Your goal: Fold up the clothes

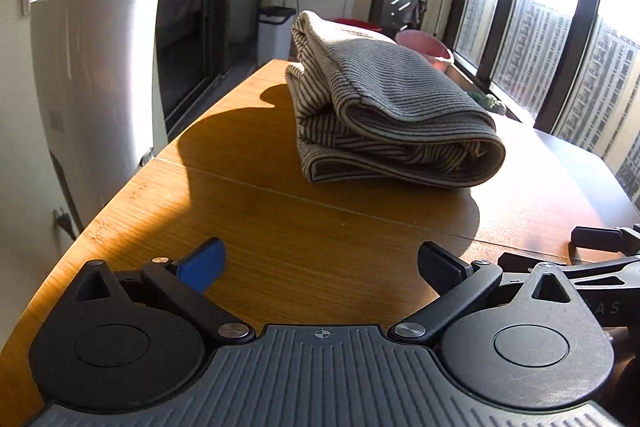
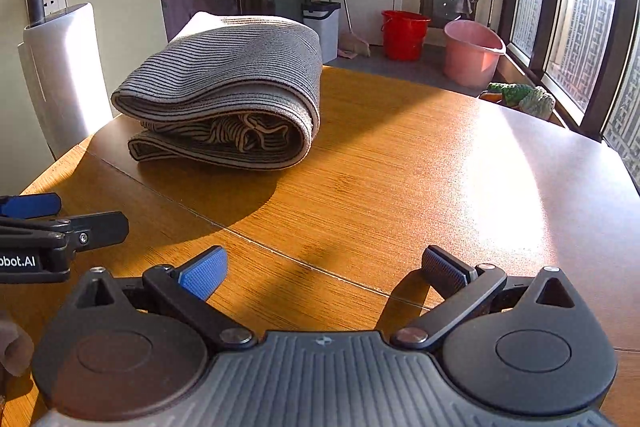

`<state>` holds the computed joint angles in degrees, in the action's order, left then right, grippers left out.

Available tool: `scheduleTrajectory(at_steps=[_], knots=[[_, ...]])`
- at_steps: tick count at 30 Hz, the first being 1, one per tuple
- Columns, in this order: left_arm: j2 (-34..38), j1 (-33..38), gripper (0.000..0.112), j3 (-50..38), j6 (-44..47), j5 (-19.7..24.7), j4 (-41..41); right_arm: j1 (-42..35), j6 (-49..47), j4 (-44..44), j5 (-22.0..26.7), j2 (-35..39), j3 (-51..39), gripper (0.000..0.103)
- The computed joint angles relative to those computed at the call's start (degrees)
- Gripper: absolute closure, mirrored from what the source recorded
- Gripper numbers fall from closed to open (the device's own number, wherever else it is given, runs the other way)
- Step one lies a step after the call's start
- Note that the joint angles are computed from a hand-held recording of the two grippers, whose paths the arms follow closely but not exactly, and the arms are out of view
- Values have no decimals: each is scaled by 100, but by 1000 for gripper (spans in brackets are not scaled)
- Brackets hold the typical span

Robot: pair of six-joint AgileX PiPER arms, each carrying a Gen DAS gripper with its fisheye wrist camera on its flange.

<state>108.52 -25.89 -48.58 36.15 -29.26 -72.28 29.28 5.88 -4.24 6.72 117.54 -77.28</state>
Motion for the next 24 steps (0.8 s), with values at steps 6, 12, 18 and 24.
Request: scheduleTrajectory(at_steps=[6, 12, 18, 24], knots=[[68, -63, 9, -110, 345, -79, -319, -8, 84, -92, -29, -12, 29, 0], [-2, 0, 9, 57, -241, -60, 187, -21, -8, -19, -29, -14, 30, 0], [-7, 13, 9, 72, -389, -50, 277, -9, 84, -108, -21, -5, 13, 0], [80, -71, 9, -147, 341, -92, -405, -8, 105, -128, -24, -8, 17, 0]])
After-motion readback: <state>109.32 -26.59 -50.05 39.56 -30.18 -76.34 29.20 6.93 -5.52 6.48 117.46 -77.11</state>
